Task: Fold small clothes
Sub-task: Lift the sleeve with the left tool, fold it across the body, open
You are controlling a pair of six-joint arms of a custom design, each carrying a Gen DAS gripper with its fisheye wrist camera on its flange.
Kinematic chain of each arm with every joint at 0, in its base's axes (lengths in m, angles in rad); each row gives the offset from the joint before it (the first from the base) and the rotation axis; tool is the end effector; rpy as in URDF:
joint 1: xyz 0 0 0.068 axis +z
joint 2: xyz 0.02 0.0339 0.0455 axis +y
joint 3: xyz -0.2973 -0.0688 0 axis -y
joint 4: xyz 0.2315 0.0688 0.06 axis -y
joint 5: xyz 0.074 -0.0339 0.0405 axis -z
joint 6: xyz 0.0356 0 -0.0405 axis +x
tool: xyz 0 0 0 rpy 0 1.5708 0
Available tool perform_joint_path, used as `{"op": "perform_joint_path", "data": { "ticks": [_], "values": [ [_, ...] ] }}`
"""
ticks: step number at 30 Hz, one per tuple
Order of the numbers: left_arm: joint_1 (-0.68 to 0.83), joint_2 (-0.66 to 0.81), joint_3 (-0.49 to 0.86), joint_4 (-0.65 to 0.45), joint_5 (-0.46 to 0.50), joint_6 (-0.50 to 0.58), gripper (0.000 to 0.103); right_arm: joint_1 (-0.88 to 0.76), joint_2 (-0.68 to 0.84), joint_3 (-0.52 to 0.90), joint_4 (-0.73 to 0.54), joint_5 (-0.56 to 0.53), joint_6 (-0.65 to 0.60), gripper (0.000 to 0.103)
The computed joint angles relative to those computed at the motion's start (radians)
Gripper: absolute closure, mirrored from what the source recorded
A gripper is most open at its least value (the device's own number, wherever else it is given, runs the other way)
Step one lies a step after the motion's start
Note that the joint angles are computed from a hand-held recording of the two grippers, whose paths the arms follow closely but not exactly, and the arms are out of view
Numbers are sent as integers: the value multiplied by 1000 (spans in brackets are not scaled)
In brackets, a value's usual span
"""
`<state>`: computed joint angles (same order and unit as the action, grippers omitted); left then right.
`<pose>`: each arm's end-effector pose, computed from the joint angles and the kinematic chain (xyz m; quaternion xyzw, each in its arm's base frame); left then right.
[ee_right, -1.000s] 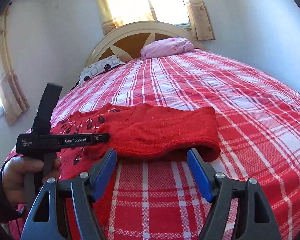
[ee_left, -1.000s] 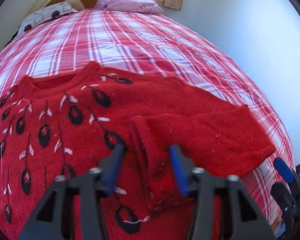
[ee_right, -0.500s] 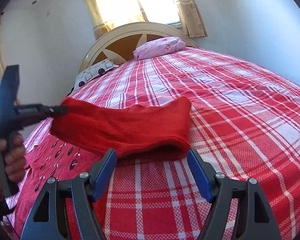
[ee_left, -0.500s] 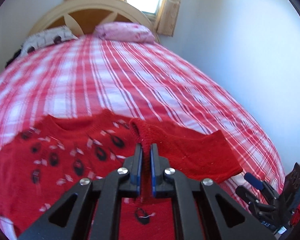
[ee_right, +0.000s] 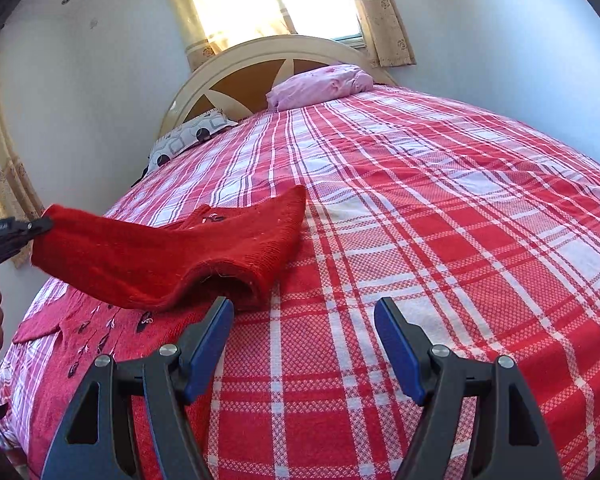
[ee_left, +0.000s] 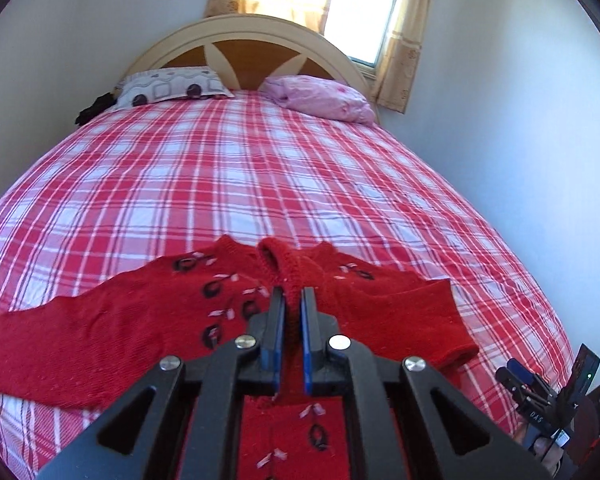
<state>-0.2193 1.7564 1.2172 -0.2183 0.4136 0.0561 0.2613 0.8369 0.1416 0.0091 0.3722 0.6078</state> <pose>0.3695 -0.0970 0.2651 0.2038 0.8792 -0.2195 0.3704 0.1193 0.0185 0.1641 0.2311 0.8612 0.0254 0.4519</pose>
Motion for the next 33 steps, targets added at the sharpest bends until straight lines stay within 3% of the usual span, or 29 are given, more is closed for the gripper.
{"op": "perform_joint_path", "data": {
  "ticks": [14, 20, 33],
  "values": [
    [197, 19, -89, 6, 79, 31, 96, 0, 10, -3, 3, 0, -3, 29],
    [275, 2, -131, 9, 155, 15, 96, 1, 11, -2, 4, 0, -4, 29],
    [309, 77, -200, 52, 103, 15, 96, 4, 37, -4, 18, -4, -1, 29]
  ]
}}
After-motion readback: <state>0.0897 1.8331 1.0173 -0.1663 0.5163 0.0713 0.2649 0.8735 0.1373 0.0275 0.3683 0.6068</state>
